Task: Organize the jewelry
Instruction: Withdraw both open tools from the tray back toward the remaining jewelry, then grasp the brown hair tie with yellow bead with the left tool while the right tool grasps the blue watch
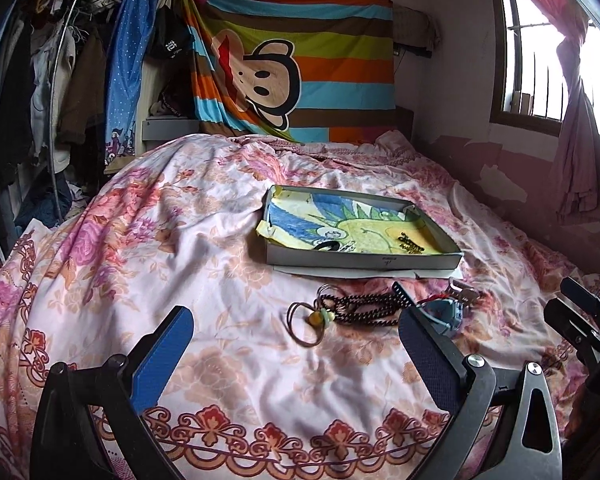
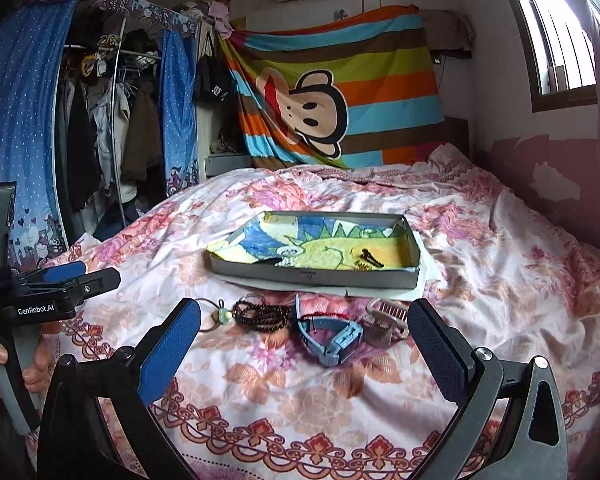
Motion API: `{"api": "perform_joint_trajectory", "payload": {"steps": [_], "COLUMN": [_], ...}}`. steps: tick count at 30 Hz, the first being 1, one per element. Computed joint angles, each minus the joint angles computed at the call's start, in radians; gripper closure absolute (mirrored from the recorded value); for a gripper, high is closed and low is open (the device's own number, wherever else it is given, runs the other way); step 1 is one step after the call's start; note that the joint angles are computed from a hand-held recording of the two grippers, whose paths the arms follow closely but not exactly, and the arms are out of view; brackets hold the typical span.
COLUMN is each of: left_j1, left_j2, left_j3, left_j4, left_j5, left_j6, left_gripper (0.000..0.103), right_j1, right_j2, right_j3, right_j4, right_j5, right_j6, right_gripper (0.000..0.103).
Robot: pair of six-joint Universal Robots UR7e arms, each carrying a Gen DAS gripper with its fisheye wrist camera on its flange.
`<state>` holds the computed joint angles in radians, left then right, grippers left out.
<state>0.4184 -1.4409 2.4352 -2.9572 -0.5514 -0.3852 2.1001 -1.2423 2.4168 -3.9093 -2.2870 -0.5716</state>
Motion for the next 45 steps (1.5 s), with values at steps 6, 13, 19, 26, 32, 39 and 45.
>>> {"api": "perform_joint_trajectory", "payload": {"steps": [6,13,19,26,32,39,45], "left_j1": [0.031,0.089,0.136,0.19,0.248,0.299,0.328], "left_j2": [-0.033,-0.032,0.005,0.083,0.176,0.236,0.26], "left_j3": [-0.023,-0.073,-0.114,-0.175,-0.254,-0.319,-0.354], "left_j4": [0.211,0.371,0.389,0.294,0.235,0.263,0.325], "left_j5": [-0.027,-0.116,-0.174,-0.231,-0.284,-0.335,-0.343], "left_j6": [-0.075,-0.13,-0.095,0.047,0.149,0.138,0.088], "left_gripper": [0.0,0.0,0.0,0.0,0.011,0.037,0.061], "right_j1": [-0.045,-0.106,-0.149,-0.181,-0.224,-0.258,-0.281], "right_j2": [-0.017,-0.055,-0.076,-0.048,-0.046,-0.005,0.027], "right_j3": [0.005,0.009,-0.02,-0.089,-0.136,-0.183,-0.219], "right_j4": [0.124,0.29,0.472,0.548,0.588,0.618,0.642], "right_j5": [-0.003,0.0,0.007,-0.002,0.05,0.075,0.094], "right_j6": [0.076,0.178,0.228,0.119,0.128,0.155,0.166], "right_gripper": [0.001,0.001,0.001,0.001,0.001,0.002,0.003]}}
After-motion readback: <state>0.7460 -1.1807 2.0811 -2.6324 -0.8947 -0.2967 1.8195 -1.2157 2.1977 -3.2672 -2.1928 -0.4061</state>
